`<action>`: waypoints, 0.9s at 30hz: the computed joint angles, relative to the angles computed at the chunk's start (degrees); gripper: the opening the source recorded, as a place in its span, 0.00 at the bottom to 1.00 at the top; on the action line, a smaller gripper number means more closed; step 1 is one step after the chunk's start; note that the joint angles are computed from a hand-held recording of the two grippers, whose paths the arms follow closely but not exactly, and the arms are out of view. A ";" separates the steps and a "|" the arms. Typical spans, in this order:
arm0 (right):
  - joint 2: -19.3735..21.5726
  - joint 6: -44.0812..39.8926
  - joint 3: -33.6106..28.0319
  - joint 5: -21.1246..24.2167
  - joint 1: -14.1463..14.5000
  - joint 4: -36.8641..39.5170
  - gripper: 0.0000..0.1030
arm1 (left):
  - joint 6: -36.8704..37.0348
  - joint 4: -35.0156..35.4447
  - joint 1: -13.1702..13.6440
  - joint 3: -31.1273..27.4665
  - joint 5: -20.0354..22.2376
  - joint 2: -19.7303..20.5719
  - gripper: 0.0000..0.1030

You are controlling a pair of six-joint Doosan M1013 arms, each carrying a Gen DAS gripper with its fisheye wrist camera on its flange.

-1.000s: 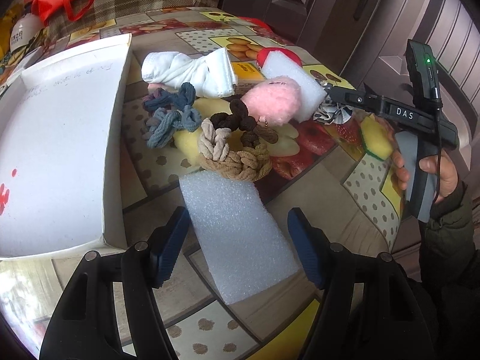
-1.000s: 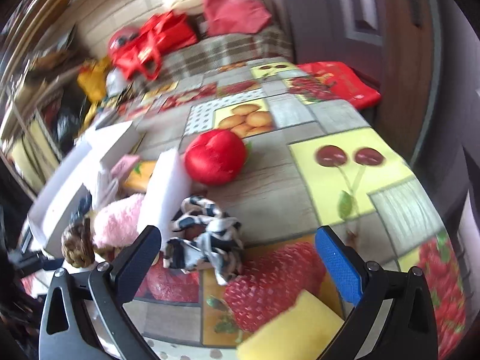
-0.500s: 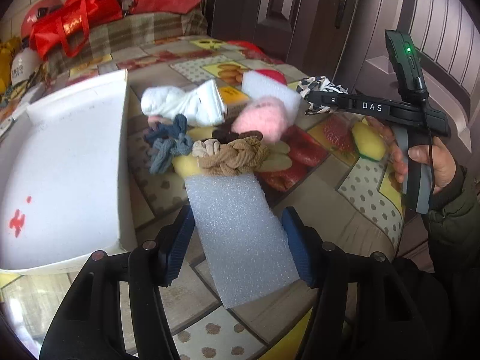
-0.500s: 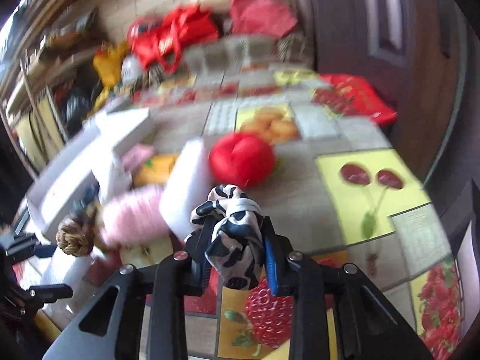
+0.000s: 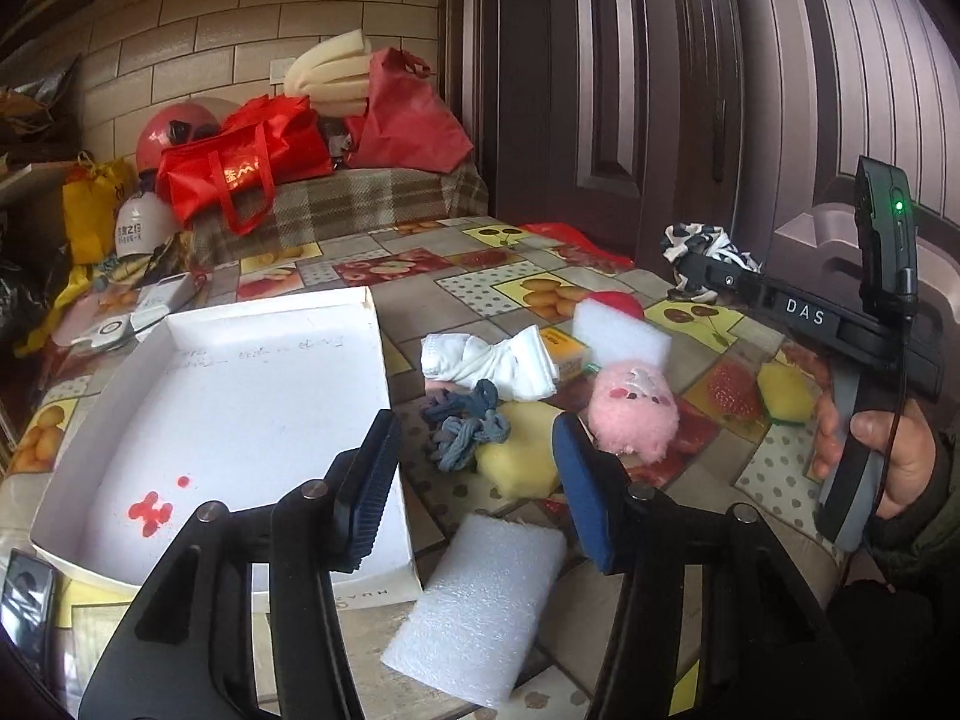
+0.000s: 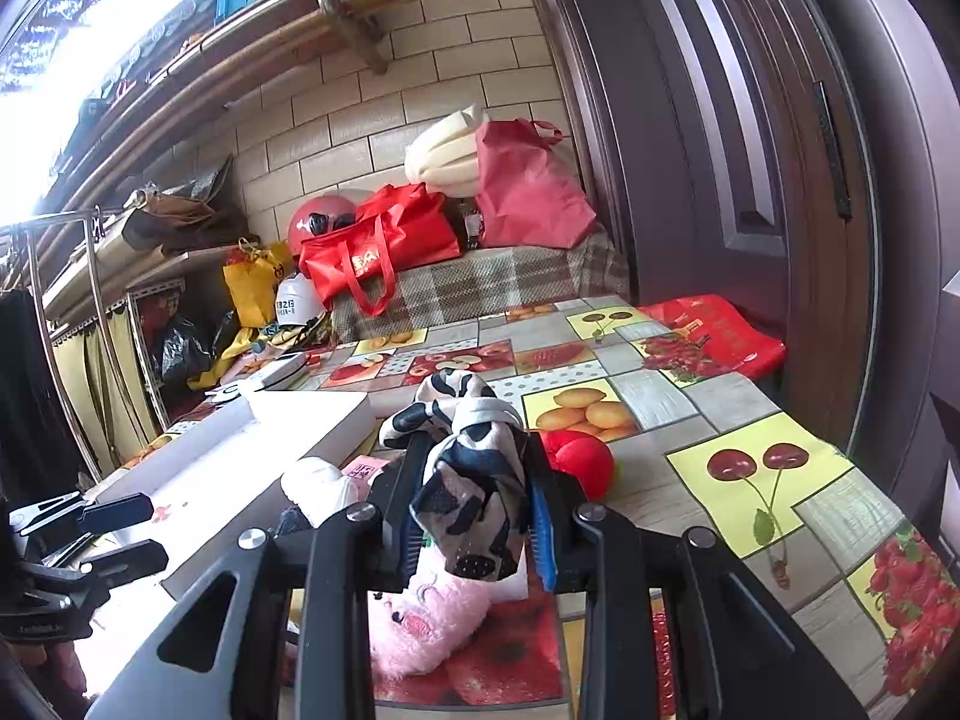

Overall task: Organize soft objects
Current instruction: 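Grasp the cow-print scrunchie with the right tool while the left tool hovers over foam, then grasp the braided rope knot with the left tool and lift it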

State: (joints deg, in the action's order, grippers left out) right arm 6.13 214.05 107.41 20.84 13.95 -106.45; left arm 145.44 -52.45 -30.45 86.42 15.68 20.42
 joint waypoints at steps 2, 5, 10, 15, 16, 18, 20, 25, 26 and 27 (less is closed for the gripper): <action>-0.08 0.69 0.10 0.55 0.19 -0.14 0.28 | 7.72 -8.59 0.39 1.12 -0.88 -0.52 0.46; -0.07 -0.56 0.13 1.01 0.47 1.17 0.28 | 11.62 -13.32 0.85 1.48 -1.23 -0.64 0.46; -0.09 -0.60 0.11 0.58 0.35 1.33 0.28 | -0.30 -0.31 1.43 -0.37 5.99 -0.06 0.46; -0.06 0.60 0.18 0.25 0.32 0.68 0.28 | 2.96 -2.13 2.05 -0.09 12.12 -0.40 0.47; -0.07 0.66 0.19 0.24 0.31 0.60 0.28 | 3.34 -2.19 2.05 -0.01 12.39 -0.51 0.47; -0.05 1.10 0.19 0.25 0.33 0.25 0.28 | 2.40 -0.92 2.03 -0.10 13.05 -0.57 0.47; -0.08 1.18 0.22 0.19 0.26 0.17 0.28 | 0.64 1.15 2.14 -0.30 14.22 -0.65 0.47; -0.09 3.47 0.48 -0.66 0.16 -1.48 0.29 | 0.98 7.39 2.39 -0.08 17.50 -1.33 0.58; -0.06 3.46 0.46 -0.77 0.22 -1.39 0.29 | 1.63 7.55 2.51 -0.28 19.15 -1.32 0.58; -0.01 3.15 0.37 -0.84 0.31 -1.04 0.29 | 2.51 6.99 2.57 -0.38 20.30 -1.29 0.58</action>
State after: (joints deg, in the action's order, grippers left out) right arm 6.12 217.20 107.78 19.99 14.26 -107.49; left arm 147.95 -45.46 -27.88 86.04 35.98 19.13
